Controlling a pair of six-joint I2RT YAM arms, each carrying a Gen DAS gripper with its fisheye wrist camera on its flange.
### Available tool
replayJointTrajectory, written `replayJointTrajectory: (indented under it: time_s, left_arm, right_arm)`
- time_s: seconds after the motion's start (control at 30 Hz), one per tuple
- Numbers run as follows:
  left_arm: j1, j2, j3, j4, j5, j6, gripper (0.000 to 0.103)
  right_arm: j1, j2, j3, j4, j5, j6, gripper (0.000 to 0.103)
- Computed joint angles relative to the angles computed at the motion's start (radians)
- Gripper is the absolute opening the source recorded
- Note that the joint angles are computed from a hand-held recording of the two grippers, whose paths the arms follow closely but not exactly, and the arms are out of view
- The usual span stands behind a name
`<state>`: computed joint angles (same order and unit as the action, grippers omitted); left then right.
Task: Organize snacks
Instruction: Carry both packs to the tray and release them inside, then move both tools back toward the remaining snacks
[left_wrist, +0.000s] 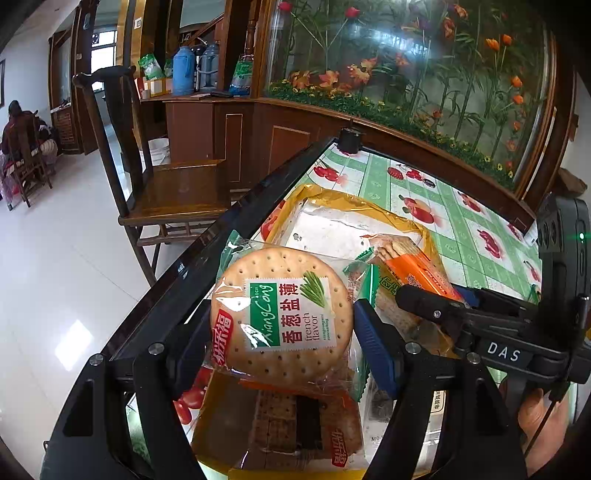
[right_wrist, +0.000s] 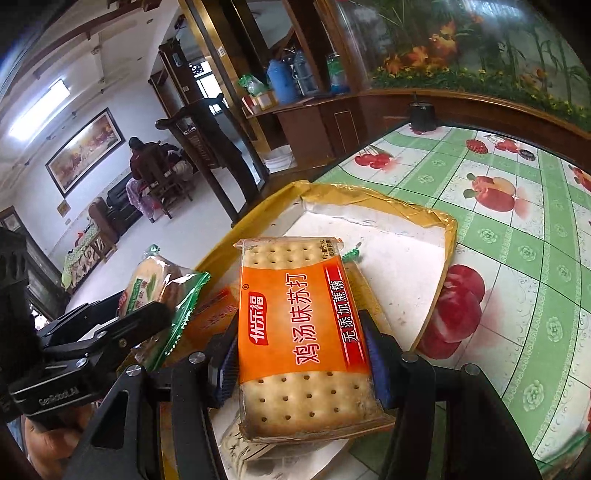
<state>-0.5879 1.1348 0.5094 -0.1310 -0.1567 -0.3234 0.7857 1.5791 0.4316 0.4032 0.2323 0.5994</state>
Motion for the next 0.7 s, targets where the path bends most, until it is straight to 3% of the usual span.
replayJointTrajectory:
  time_s: [0.33,0.43,0.5,0.7]
  left_arm:
    - [-0.022,0.001,0.007,-0.014,-0.054,-0.019,0.076]
    - [-0.022,0.005,0.015,-0.032,-0.075,-0.029,0.078]
    - [-0.023,0.009,0.021,-0.043,-0.085,-0.033,0.079]
    - [-0.077,0.002,0.031,-0.066,-0.117,-0.047,0.082]
  right_arm:
    - [-0.018,0.044,0.034,-0.011,-0.025,-0.003,0.061]
    - [-0.005,0.028,0.029,-0.016,-0.005,0.001,0.07]
    - [0.006,0.002,0.02,-0.031,0.02,0.005,0.081]
    - [0.012,-0.155,-0.063,-0.074,0.048,0.028,0.084]
